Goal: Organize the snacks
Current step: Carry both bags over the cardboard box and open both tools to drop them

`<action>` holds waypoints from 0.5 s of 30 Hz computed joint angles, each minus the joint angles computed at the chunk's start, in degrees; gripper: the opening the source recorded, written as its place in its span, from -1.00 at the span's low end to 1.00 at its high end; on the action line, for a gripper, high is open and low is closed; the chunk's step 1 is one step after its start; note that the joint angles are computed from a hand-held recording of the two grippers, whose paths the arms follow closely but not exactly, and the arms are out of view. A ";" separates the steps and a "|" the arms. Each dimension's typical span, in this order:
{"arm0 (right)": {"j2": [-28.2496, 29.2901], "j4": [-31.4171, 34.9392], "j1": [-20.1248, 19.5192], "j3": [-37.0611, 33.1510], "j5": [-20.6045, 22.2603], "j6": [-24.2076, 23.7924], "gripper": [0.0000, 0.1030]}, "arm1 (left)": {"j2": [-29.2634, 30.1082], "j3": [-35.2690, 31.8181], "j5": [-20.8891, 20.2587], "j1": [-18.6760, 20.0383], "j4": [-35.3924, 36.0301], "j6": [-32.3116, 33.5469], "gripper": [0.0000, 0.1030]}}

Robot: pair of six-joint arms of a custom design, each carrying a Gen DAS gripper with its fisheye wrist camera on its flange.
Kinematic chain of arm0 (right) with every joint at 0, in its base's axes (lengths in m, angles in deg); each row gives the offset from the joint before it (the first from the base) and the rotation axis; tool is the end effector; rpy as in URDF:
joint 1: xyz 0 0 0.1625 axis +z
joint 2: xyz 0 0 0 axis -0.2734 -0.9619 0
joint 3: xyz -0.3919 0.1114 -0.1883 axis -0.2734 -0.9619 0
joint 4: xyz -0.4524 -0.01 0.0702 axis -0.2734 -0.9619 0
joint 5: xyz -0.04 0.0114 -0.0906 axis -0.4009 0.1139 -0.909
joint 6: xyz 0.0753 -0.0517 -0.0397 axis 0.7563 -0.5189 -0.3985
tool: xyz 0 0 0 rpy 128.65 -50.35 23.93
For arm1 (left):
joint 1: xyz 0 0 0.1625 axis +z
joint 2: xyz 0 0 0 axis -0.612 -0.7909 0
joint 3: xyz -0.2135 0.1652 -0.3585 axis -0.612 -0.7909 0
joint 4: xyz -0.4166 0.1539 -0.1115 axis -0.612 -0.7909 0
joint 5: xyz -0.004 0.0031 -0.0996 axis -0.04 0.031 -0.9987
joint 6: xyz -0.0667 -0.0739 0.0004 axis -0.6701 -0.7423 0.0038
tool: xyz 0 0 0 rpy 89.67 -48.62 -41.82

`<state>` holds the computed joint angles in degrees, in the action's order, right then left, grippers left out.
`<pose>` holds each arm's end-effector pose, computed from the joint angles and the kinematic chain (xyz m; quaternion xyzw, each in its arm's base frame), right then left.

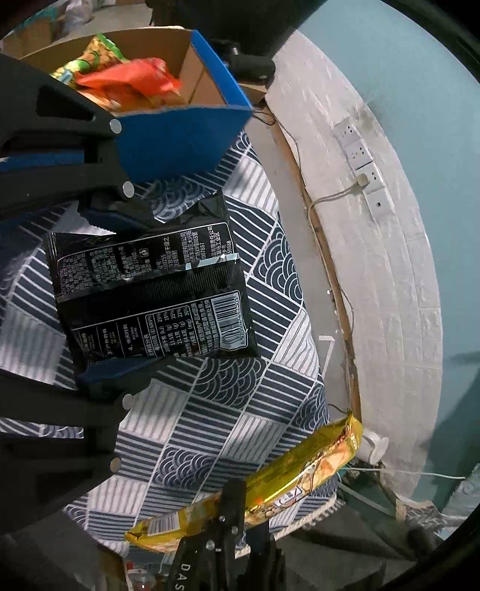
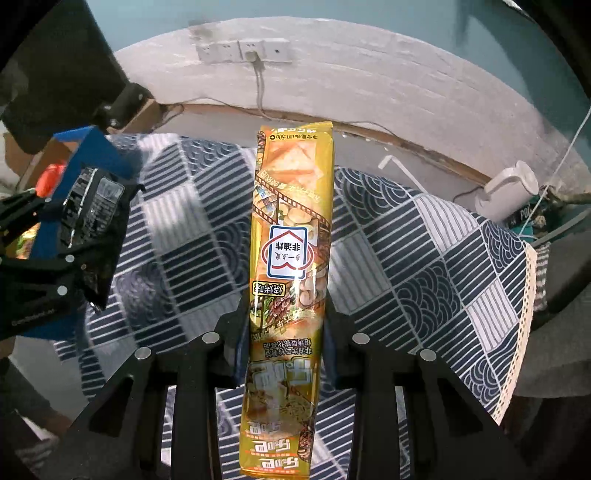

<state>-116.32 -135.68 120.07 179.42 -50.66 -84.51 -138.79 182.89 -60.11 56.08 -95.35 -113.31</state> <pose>0.1630 -0.3257 0.1876 0.2618 -0.9189 0.0461 0.2916 -0.2179 -0.2717 0.1100 0.1684 0.8982 -0.1411 0.3808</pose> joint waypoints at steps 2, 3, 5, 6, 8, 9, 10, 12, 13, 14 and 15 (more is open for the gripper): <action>-1.13 1.60 1.35 0.06 0.74 1.33 -0.42 | -2.37 0.43 -0.57 -1.62 2.29 -1.11 0.14; -1.48 2.22 2.00 0.02 0.91 1.75 -0.42 | -3.66 0.61 -0.78 -2.67 3.89 -1.79 0.14; -2.02 3.23 3.51 -0.05 1.19 2.55 -0.42 | -6.15 0.94 -1.19 -5.05 7.54 -3.72 0.14; -2.22 3.73 4.21 -0.11 1.27 3.02 -0.42 | -7.24 1.14 -1.47 -5.80 8.75 -4.45 0.14; -3.11 4.66 5.41 0.01 1.77 3.59 -0.42 | -10.06 1.82 -2.72 -7.71 10.99 -6.39 0.14; -3.31 5.05 6.09 0.01 2.01 4.10 -0.42 | -11.78 2.30 -3.34 -8.86 12.26 -7.70 0.14; -3.66 5.48 6.74 0.08 2.23 4.43 -0.42 | -13.25 2.69 -3.81 -9.87 13.58 -8.78 0.14; -4.43 6.49 8.06 0.20 2.62 5.04 -0.42 | -15.58 3.12 -4.47 -12.03 16.79 -11.12 0.14; -4.82 7.08 8.66 0.21 2.86 5.40 -0.42 | -16.60 3.20 -4.86 -13.00 18.43 -12.10 0.14; -5.08 7.56 9.35 0.24 3.05 5.84 -0.42 | -17.43 3.20 -5.21 -13.72 19.69 -12.81 0.14; -5.22 7.92 9.98 0.24 3.17 6.21 -0.42 | -18.39 3.13 -5.52 -14.49 21.01 -13.76 0.14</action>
